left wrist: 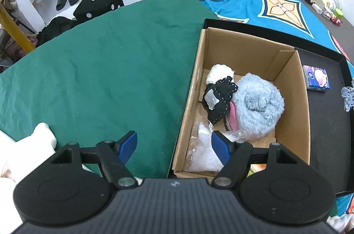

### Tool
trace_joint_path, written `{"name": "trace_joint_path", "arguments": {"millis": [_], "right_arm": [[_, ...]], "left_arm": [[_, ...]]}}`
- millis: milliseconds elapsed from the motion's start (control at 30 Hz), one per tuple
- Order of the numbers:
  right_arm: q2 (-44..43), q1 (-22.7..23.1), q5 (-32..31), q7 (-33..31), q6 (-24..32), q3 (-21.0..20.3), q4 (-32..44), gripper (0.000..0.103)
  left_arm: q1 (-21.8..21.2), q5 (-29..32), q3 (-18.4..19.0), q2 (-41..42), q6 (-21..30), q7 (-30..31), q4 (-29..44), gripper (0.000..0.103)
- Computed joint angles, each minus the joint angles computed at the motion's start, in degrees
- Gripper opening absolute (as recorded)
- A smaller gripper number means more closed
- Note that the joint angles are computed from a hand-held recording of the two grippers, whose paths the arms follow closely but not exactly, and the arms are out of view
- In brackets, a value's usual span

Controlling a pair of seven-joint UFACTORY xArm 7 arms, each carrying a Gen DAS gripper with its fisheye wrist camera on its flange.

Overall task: Organize soft objects
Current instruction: 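Lift the denim plush with the right tool and carry it over the box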

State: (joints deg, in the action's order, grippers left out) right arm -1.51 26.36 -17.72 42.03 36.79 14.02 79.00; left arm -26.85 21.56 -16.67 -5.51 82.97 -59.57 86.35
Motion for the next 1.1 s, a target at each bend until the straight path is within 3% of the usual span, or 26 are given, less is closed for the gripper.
{"name": "trace_joint_path", "arguments": {"millis": [733, 1000, 1100], "right_arm": [[9.0, 7.1, -7.6, 0.3, 3.9, -0.8, 13.0, 0.028], [13.4, 10.1, -8.0, -2.5, 3.8, -2.0, 18.0, 0.029], [15.2, 11.2, -7.6, -3.5, 4.0, -2.6, 19.9, 0.029]], "left_arm": [[4.4, -6.5, 0.7, -7.3, -10.7, 3.3, -11.6, 0.069], [5.0, -9.0, 0.7, -8.3, -14.3, 5.7, -14.0, 0.055], [5.2, -9.4, 0.7, -8.4, -14.8, 6.1, -14.4, 0.043]]}}
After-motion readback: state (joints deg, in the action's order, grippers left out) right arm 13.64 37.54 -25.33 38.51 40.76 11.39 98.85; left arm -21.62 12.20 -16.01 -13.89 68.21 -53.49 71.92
